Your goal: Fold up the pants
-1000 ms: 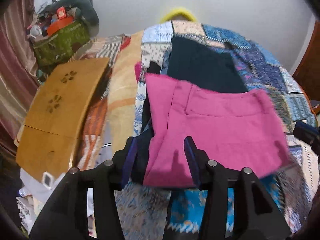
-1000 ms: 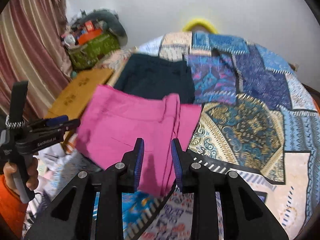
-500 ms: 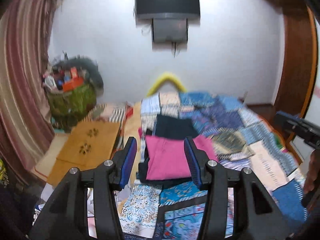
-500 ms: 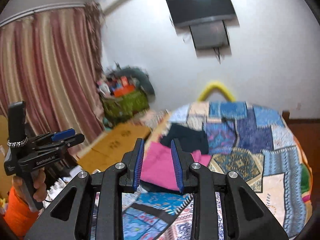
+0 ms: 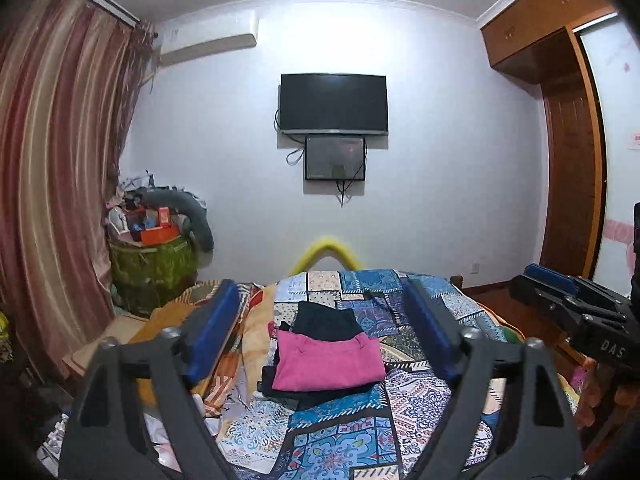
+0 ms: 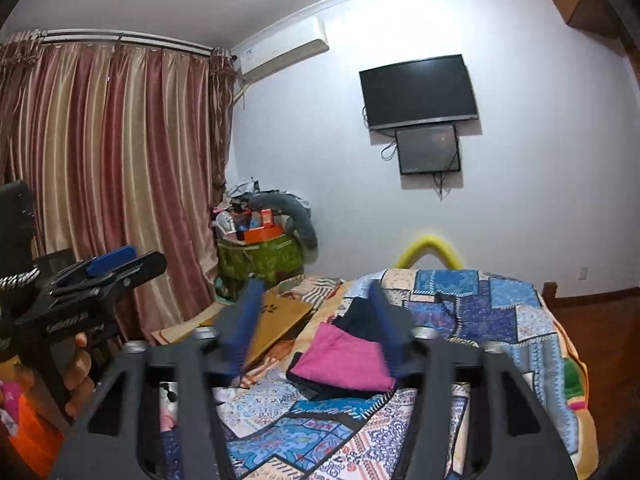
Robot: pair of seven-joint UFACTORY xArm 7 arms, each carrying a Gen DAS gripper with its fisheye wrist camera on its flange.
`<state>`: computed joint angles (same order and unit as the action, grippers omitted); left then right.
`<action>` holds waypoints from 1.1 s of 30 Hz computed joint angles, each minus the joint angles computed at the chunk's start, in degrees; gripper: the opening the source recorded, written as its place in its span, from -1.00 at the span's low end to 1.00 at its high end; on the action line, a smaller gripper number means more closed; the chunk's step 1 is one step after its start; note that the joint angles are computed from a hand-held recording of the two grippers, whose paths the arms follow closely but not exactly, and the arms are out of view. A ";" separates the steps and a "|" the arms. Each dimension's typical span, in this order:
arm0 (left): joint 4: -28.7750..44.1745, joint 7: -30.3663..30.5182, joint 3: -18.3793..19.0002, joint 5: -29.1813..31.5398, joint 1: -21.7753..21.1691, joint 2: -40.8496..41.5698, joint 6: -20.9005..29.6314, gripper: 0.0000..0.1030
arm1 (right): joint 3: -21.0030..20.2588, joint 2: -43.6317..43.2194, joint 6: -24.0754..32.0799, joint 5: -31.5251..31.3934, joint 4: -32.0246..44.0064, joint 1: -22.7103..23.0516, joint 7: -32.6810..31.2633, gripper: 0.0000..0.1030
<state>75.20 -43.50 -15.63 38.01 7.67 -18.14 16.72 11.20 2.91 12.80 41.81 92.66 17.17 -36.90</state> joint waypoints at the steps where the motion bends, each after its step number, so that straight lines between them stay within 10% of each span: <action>1: -0.67 -0.29 -0.09 0.02 -0.10 -0.65 -0.10 0.81 | -0.07 -0.75 -1.11 -0.91 -1.13 0.17 1.00 0.29; 8: -3.32 -0.74 -1.24 -1.05 0.52 -3.03 -0.16 1.00 | -1.20 -2.61 -6.36 -10.75 -4.92 1.17 10.72 1.00; 33: -4.20 0.89 -1.66 -2.59 0.83 -2.03 -1.02 1.00 | -3.73 -5.83 -5.72 -12.98 -9.77 2.67 14.35 1.00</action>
